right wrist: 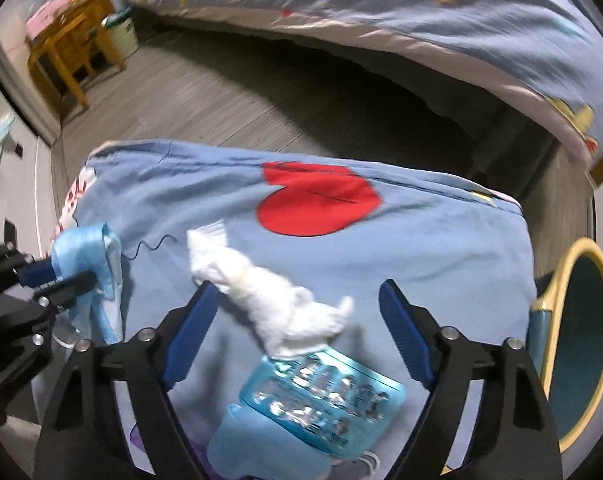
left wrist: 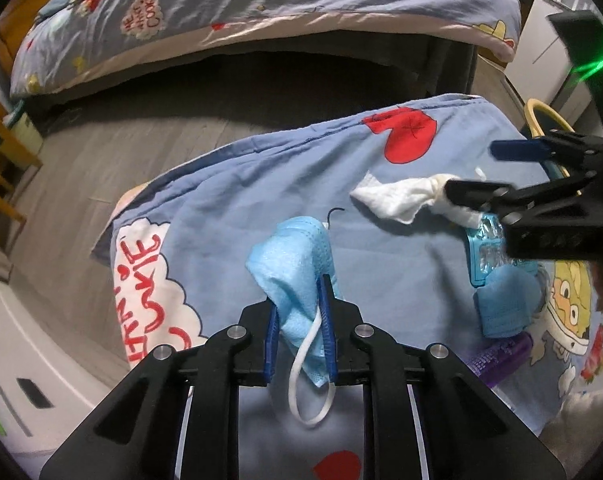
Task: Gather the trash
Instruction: 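Grasp the blue face mask with left gripper while right gripper grasps white tissue, then lift the mask and tissue and carry both tools over the bin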
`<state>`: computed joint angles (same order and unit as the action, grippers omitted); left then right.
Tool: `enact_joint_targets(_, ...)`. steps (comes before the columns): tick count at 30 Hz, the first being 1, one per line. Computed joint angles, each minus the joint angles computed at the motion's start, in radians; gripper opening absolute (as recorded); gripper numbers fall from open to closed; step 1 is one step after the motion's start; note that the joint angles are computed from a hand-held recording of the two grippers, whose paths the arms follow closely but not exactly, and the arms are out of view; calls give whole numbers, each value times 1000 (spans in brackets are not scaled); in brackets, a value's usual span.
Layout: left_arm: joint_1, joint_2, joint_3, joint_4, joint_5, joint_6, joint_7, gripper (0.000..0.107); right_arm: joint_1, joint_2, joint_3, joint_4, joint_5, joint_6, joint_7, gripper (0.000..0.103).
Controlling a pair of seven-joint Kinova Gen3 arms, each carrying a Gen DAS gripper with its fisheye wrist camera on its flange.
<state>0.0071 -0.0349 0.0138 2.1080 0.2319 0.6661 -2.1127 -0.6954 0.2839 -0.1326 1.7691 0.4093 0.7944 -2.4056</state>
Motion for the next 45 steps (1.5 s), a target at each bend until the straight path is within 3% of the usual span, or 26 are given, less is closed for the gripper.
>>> enact_joint_targets(2,-3,0,-5,-3,10,6,-12,19,-8,19,-3,-10,14,11,17,74)
enact_joint_targets(7,0,-3,-1,-7,8,3,-12,19,-4,44,-10,-26,-11,32,81,38)
enact_joint_targets(9,0,-7,-3,-8,13,4,-14,19,-12,34,-3,-25,-8,28,81,30)
enact_joint_targets(19,14,-33,2,-4,-4,0,1,19,16,-80,-10,22,-18,-13,9,28)
enact_joint_targets(36,87,-115,18,-28,40,20,35,19,141,-308,-85,92,11,90,-88,28)
enact_joint_targets(45,142,-120,68,-34,7,7,115,19,237,-389,-111,147,-7,117,-80,28)
